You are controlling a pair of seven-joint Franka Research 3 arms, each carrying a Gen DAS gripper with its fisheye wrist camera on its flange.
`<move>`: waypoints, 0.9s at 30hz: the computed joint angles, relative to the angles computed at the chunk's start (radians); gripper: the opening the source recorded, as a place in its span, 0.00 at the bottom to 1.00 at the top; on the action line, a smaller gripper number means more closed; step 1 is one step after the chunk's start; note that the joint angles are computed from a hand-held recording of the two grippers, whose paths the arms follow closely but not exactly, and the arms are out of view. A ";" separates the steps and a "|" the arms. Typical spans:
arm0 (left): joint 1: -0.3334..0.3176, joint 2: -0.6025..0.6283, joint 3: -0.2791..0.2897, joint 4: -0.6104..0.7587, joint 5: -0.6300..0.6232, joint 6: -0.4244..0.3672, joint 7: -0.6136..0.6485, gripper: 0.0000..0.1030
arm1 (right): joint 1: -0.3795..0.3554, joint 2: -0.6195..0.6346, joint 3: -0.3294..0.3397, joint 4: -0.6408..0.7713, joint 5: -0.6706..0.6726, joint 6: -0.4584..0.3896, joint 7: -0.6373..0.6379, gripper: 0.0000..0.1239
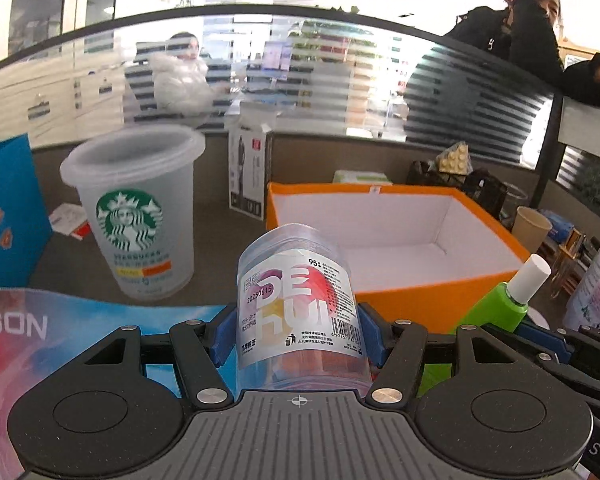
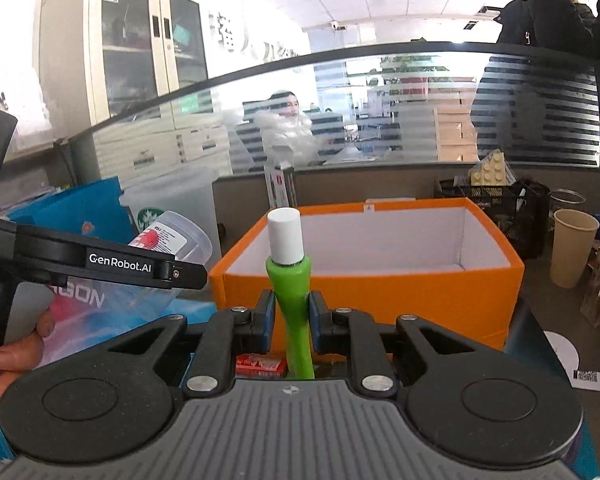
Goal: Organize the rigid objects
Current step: 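Carry the jar and green tube with both tools over the orange box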
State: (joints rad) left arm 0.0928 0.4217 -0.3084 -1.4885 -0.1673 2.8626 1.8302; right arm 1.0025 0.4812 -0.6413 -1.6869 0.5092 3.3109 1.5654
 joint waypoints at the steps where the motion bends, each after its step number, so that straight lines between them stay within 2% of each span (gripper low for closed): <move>1: -0.004 0.002 0.002 0.004 0.003 0.002 -0.003 0.59 | -0.001 0.000 -0.001 0.002 0.000 0.003 0.000 0.13; 3: -0.003 0.002 -0.004 0.010 0.001 0.004 -0.001 0.59 | 0.013 0.002 -0.021 0.003 0.008 0.007 0.000 0.13; 14: 0.004 -0.011 -0.030 0.037 -0.037 0.027 0.037 0.59 | -0.008 -0.017 -0.008 0.026 0.081 0.034 -0.082 0.13; 20: -0.031 0.043 -0.013 0.164 -0.007 0.007 0.010 0.59 | -0.059 0.003 0.005 0.112 0.104 0.030 -0.108 0.13; 25: -0.068 0.118 0.000 0.313 0.032 -0.043 -0.030 0.59 | -0.107 0.033 0.000 0.191 0.091 0.011 -0.070 0.13; 27: -0.087 0.151 0.008 0.374 0.050 -0.062 -0.044 0.59 | -0.117 0.057 -0.023 0.230 0.074 -0.012 -0.038 0.13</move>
